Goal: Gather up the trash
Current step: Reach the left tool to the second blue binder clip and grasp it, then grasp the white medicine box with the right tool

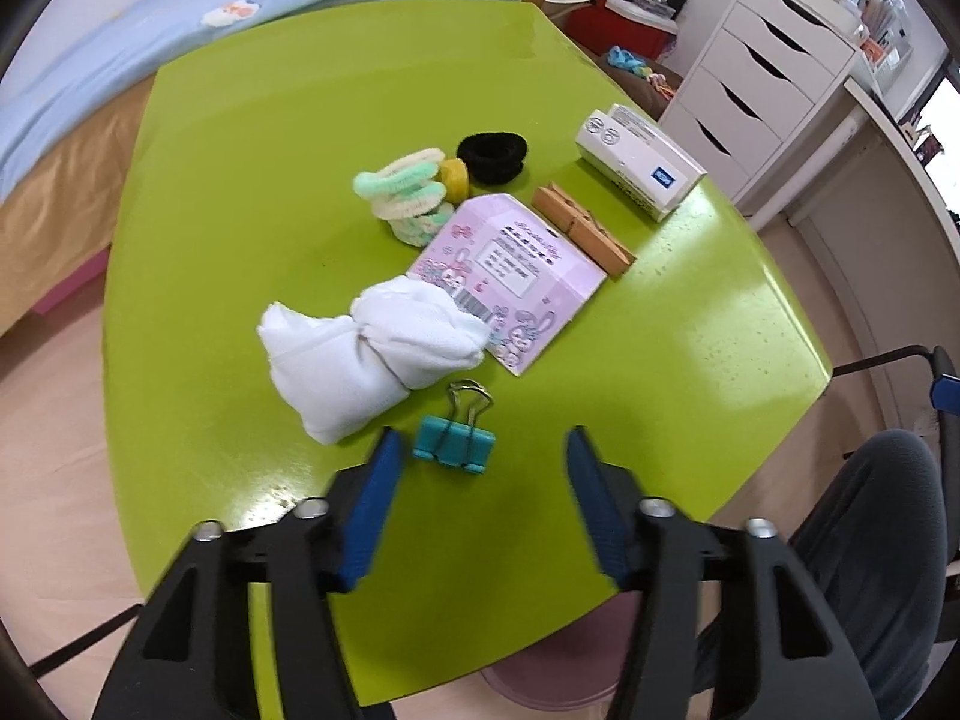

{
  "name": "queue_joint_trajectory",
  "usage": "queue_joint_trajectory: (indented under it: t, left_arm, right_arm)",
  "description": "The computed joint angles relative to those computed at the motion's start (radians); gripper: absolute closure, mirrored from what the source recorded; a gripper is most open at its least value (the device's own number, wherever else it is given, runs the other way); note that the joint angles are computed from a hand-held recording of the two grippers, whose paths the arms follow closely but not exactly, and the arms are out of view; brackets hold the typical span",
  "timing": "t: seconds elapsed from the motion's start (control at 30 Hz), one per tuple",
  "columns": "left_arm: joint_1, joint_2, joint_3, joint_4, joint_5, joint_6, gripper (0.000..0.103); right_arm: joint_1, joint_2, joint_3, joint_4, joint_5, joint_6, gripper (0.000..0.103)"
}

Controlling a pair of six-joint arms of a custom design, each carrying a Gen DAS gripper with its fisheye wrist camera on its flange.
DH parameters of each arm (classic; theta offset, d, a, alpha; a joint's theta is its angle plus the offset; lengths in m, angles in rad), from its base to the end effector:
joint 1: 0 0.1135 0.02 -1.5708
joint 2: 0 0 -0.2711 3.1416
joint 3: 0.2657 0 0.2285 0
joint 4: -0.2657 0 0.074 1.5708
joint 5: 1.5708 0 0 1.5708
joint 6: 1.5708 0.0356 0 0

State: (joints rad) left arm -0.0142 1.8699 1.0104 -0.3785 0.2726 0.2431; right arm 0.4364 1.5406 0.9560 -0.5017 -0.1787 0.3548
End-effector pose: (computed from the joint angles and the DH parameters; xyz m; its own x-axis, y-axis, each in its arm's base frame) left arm 0.3245 -0.0142 0.1424 -0.8928 0.2445 -0.3783 0.3261 0.9302 -0.1683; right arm 0.2507 0.1239 0.2164 -0.9226 -0.0530 -0.3821 -0.1818 0.9334 0.3093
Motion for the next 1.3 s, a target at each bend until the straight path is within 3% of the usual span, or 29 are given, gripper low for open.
queue_joint_trajectory:
  t: [0.07, 0.1, 0.47, 0.77, 0.93, 1.2, 1.3]
  left_arm:
    - [-0.005, -0.004, -0.004, 0.005, -0.016, -0.001, 0.074]
    - [-0.004, -0.005, -0.005, 0.003, -0.02, 0.004, 0.077]
    - [-0.008, -0.039, -0.004, -0.02, 0.006, -0.002, 0.078]
    - [0.025, -0.117, -0.027, -0.061, 0.058, 0.009, 0.078]
    - [0.018, -0.132, -0.024, -0.073, 0.065, 0.0, 0.078]
    - [0.025, -0.145, -0.018, -0.089, 0.075, -0.003, 0.078]
    - [0.026, -0.151, -0.019, -0.092, 0.077, -0.003, 0.078]
  right_arm:
    - [0.001, 0.004, 0.0, 0.003, 0.0, -0.001, 0.003]
    - [0.0, 0.007, 0.0, 0.006, 0.0, -0.002, 0.003]
    - [-0.024, 0.074, 0.079, -0.004, -0.001, -0.046, 0.003]
    - [-0.089, 0.275, 0.327, -0.069, -0.003, -0.141, 0.003]
    - [-0.124, 0.45, 0.554, -0.155, -0.023, -0.196, 0.003]
    - [-0.135, 0.776, 1.039, -0.424, -0.004, -0.294, 0.003]
    - [-0.129, 0.94, 1.29, -0.58, 0.031, -0.326, 0.003]
